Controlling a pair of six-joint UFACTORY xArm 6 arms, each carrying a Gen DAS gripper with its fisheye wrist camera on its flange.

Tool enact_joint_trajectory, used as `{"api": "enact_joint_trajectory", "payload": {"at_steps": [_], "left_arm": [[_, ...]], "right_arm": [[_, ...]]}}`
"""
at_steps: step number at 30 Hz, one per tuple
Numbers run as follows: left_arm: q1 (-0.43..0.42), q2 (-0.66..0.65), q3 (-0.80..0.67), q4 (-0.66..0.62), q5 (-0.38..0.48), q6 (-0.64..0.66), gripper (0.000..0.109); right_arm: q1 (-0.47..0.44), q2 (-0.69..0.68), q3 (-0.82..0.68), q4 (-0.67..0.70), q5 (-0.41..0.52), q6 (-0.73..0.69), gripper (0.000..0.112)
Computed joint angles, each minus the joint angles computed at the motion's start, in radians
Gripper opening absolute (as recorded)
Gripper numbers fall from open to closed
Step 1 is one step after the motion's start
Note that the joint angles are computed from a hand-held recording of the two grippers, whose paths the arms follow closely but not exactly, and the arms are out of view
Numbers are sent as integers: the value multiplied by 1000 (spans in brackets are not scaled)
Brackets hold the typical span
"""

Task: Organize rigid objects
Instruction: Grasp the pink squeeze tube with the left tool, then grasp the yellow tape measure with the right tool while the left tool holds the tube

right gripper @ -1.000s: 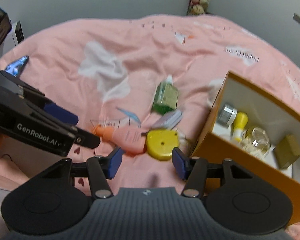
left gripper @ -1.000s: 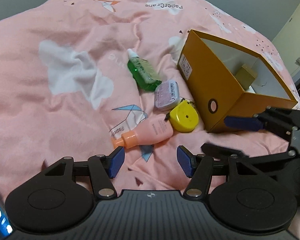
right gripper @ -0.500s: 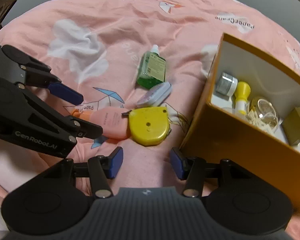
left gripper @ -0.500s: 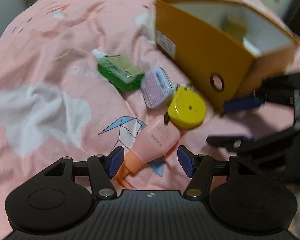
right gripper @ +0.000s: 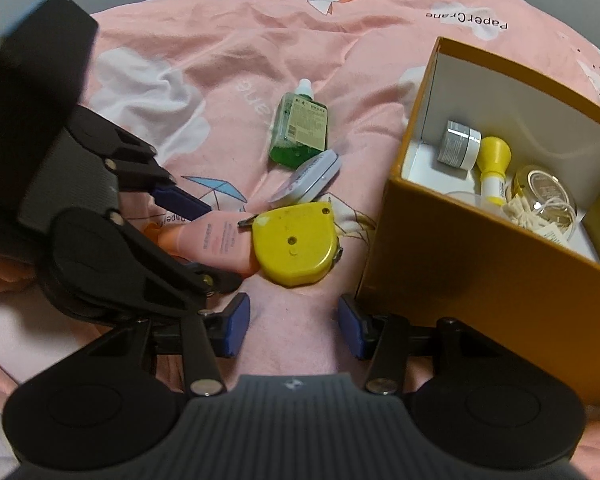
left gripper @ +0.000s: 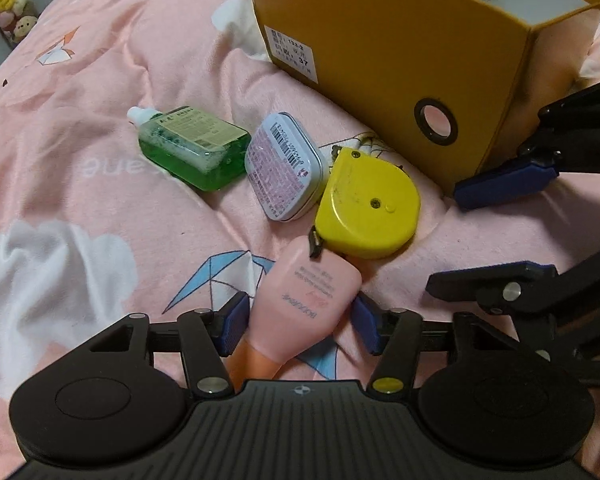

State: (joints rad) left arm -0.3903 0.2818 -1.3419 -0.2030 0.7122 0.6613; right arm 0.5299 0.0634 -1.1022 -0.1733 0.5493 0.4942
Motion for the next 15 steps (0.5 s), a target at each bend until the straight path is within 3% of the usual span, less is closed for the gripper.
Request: {"api": "enact_joint_trajectory", "payload": {"at_steps": [6, 15], "left_arm": [[-9, -10, 31, 21, -52, -88, 60], [29, -104, 94, -25, -35, -315, 52]], "right_arm": [[-3, 7, 0, 19, 0, -11, 47], [17, -2, -11, -60, 10, 4, 47]]}}
